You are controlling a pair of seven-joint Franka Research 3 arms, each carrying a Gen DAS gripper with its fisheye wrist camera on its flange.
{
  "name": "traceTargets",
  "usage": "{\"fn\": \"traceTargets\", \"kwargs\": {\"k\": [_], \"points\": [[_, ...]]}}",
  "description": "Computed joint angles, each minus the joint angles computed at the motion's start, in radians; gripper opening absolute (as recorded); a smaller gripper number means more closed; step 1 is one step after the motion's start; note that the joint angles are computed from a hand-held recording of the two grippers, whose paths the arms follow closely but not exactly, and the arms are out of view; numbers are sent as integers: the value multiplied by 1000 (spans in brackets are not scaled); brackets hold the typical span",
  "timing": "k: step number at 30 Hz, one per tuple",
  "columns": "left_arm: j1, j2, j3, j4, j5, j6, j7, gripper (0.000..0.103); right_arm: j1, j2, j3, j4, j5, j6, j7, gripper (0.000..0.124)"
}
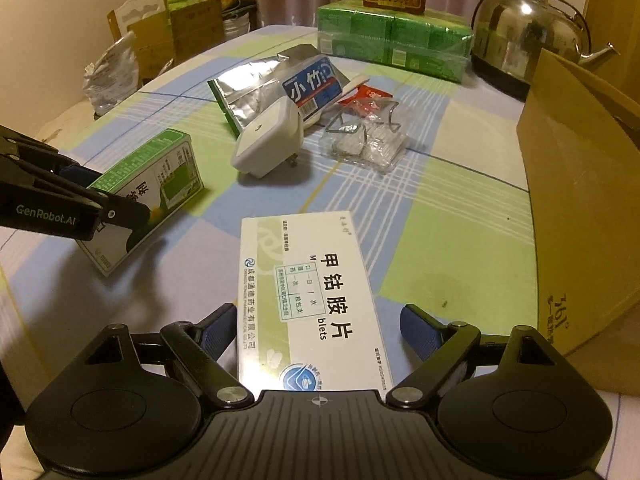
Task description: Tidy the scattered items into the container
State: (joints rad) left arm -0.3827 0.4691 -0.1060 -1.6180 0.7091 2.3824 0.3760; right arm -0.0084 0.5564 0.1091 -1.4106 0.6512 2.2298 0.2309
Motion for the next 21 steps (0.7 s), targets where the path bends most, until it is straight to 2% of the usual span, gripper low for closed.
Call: {"fn": "traceTargets", "kwargs": {"k": [3, 4, 5, 6, 21], "points": [[6, 6, -5, 3, -13, 0, 21, 26, 0, 3, 1, 3, -1, -5, -4, 85], [7, 6, -5, 2, -16, 2, 25, 26, -1, 2, 2, 2, -2, -3, -9, 83], [7, 4, -4, -1, -16, 4, 25, 26, -1, 2, 2, 2, -2, -3, -11, 73], [7, 3, -4, -3, -15, 7, 28, 25, 1, 5, 0, 6, -6, -10, -7, 70], [-13, -55, -15, -55, 25, 29, -22, 25, -21, -63, -4, -62, 56, 1, -18, 69]]}}
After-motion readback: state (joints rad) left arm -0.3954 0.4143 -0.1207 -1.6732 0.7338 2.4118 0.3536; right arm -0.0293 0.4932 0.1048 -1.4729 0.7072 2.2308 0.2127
